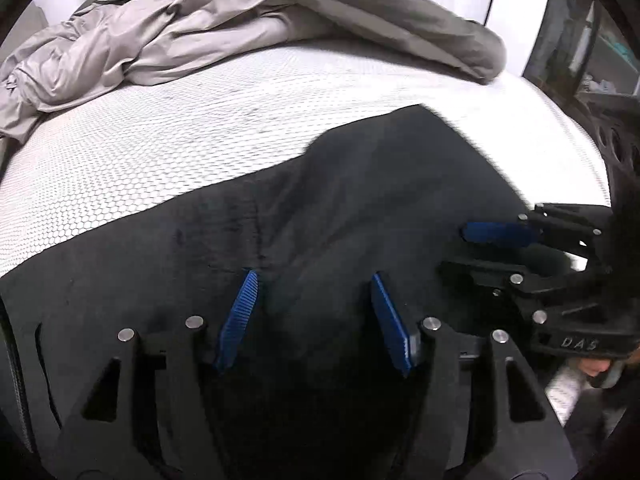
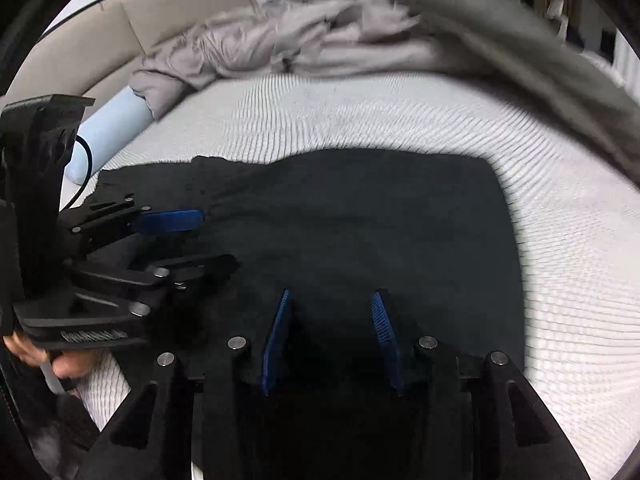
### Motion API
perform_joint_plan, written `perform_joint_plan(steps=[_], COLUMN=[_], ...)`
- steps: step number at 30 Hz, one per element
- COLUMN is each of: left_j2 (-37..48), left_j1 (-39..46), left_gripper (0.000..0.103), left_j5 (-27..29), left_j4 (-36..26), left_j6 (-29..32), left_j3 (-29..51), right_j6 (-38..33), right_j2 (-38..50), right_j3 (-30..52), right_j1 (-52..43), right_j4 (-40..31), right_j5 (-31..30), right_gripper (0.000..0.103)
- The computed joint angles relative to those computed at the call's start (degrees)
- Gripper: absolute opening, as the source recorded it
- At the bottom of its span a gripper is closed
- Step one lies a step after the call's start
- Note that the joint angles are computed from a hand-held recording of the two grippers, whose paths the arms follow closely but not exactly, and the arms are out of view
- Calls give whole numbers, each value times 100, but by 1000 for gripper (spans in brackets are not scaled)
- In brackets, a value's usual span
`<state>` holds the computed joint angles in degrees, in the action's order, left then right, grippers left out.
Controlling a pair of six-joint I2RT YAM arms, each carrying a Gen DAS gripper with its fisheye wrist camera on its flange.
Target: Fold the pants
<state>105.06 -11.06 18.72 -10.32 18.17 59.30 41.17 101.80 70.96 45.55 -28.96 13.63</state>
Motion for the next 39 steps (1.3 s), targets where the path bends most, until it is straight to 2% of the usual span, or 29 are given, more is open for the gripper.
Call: perform_joint_plan(steps=[2,3,4,5,6,8,9,11,13,15,17,18,19,21,23,24,27,29,31,35,39], left_j2=[98,72,17,42,171,291,220,-164,-567,-820,-813,-715,-585,-93,515,753,1089,1114,1218,1178,1014], left_j1=[227,295,321,377,584,793,834,855,895,781,493,222,57,-209,-322,-327,-140,-54,38,155,159], left_gripper=[56,56,66,74,76,73,69,67,67,67,61,54,42,30,27,21,16,14,11,9,9], left_j5=[329,323,-70,-254,51,366,352,248,608,1046,1070,874,696,358,-21,-118,226,364,540,646,531], left_j4=[-165,-126,97,205,28,-405,-437,-179,-12,17,-41,-85,-133,-426,-634,-678,-765,-692,-812,-901,-781], left_j6=[124,133,93,81,45,-87,-126,-147,-221,-288,-198,-91,-69,-163,-362,-385,-475,-486,-500,-490,-504], left_j3=[148,121,0,-30,113,388,396,152,-61,-150,-63,28,137,563,1036,1216,1484,1502,1646,1672,1500], right_j6=[-1,-40,-139,-141,-47,95,119,121,134,107,33,-13,-48,-30,69,28,-259,-562,-737,-413,-108], right_j2=[144,142,73,70,77,-317,-479,-590,-661,-783,-656,-547,-370,-151,-97,-2,432,672,617,437,200], right_j3=[-28,-63,-188,-160,-160,-686,-831,-776,-727,-823,-742,-651,-487,-352,-352,-284,119,343,220,57,-245], right_j1=[-216,-256,-342,-353,-364,-580,-625,-570,-492,-499,-536,-557,-595,-665,-665,-744,-826,-831,-815,-924,-1121], right_j4=[112,83,-19,-428,-726,-316,-192,-315,-239,92,344,399,403,478,619,708,626,330,224,-460,-405], right_j5=[-259,-214,-63,369,713,417,328,443,509,297,141,81,19,-67,-166,-272,-480,-351,-54,817,852], right_gripper=[43,43,43,43,43,43,43,44,44,44,44,44,44,44,44,47,51,51,51,51,57])
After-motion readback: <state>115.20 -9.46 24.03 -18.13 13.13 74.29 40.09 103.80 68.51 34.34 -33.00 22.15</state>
